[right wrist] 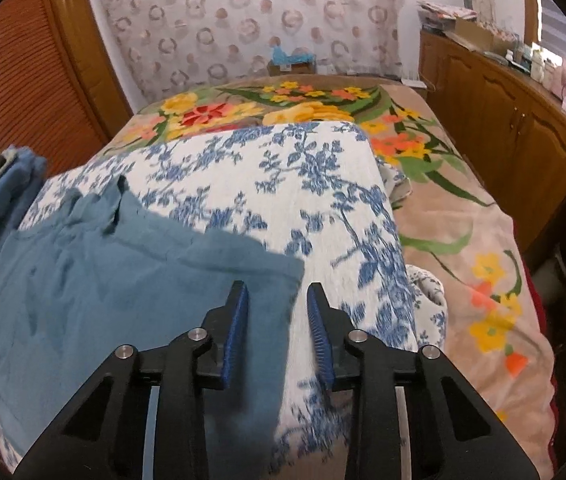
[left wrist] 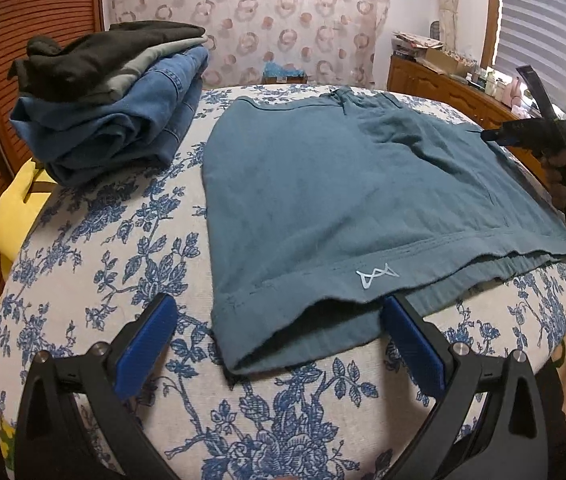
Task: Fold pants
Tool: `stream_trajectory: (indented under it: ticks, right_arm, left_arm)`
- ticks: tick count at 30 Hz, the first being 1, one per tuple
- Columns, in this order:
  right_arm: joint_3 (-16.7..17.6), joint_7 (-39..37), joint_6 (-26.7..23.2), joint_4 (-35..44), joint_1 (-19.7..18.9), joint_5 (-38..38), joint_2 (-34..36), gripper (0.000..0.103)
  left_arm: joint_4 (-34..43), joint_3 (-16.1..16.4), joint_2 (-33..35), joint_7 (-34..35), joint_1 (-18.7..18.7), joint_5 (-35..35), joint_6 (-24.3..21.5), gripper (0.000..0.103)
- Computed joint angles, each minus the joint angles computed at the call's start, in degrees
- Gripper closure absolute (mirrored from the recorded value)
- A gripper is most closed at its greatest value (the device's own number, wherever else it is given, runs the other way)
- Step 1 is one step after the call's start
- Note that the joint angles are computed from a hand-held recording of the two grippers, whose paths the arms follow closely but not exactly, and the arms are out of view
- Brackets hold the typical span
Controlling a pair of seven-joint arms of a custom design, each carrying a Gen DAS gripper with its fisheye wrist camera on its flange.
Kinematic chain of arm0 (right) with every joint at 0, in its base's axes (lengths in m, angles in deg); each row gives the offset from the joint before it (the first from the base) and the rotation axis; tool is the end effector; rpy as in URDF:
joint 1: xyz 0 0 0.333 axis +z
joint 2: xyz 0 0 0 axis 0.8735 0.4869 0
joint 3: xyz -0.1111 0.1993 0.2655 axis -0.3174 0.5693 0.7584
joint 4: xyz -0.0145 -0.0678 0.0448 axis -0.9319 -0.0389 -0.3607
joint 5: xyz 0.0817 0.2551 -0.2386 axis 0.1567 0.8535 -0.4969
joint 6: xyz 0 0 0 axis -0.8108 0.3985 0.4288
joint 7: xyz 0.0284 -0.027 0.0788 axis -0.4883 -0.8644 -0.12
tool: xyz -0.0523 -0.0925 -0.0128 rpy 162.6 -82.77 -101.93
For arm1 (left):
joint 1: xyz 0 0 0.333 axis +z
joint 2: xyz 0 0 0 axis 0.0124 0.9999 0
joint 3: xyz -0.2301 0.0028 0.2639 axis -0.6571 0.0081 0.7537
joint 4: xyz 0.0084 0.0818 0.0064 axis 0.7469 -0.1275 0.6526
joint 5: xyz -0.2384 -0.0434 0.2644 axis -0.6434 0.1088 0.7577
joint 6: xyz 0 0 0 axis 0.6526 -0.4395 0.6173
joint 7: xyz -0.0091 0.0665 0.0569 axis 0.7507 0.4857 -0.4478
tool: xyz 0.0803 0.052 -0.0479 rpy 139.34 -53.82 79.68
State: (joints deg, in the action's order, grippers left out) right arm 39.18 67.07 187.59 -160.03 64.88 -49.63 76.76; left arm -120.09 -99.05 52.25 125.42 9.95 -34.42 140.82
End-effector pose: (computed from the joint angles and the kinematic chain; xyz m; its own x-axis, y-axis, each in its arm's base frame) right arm 0.7570 0.1028 0.4974 0.1142 -0.9840 -0.1367 -0.8027 -0.0103 -0.5963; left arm 0.5624 0.0141 0.4197 -0.1089 -0.9931 0.0439 -0.7228 0.0488 -0.6893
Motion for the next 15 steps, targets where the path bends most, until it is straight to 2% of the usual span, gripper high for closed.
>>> stream_trajectory:
  ticks: [2, 5, 8, 11, 15]
  right_arm:
    - [0.4, -1.0, -1.4, 1.3, 0.0, -0.1, 0.6, 0.091]
    - [0.0, -2.3, -0.7, 0.5, 0.6, -0.9, 0.1, 0.101]
    - [-2.8, 1.0, 3.9, -2.8, 2.2, -3.7, -1.7, 0.103]
    - [-4.8, 4.7, 3.9, -2.8, 2.9, -6.5, -1.9, 0.103]
    - [-4.0, 5.1, 3.7, -3.5, 2.1, -7.8, -2.4, 0.103]
  left_arm:
    - [0.1, -0.6, 0.0, 0.9, 0.5, -0.8, 0.0, 0.0]
    - [0.3, -0.8, 0.2, 1.9, 0.6, -1.8, 0.1, 0.0]
    - [0.3, -0.7, 0.1, 2.3, 0.4, -2.2, 0.1, 0.0]
    - [0.4, -0.6, 0.1, 2.4, 0.3, -2.4, 0.2, 0.0]
    - [0.5, -0.7, 0.2, 3.2, 0.4, -3.0, 0.2, 0.0]
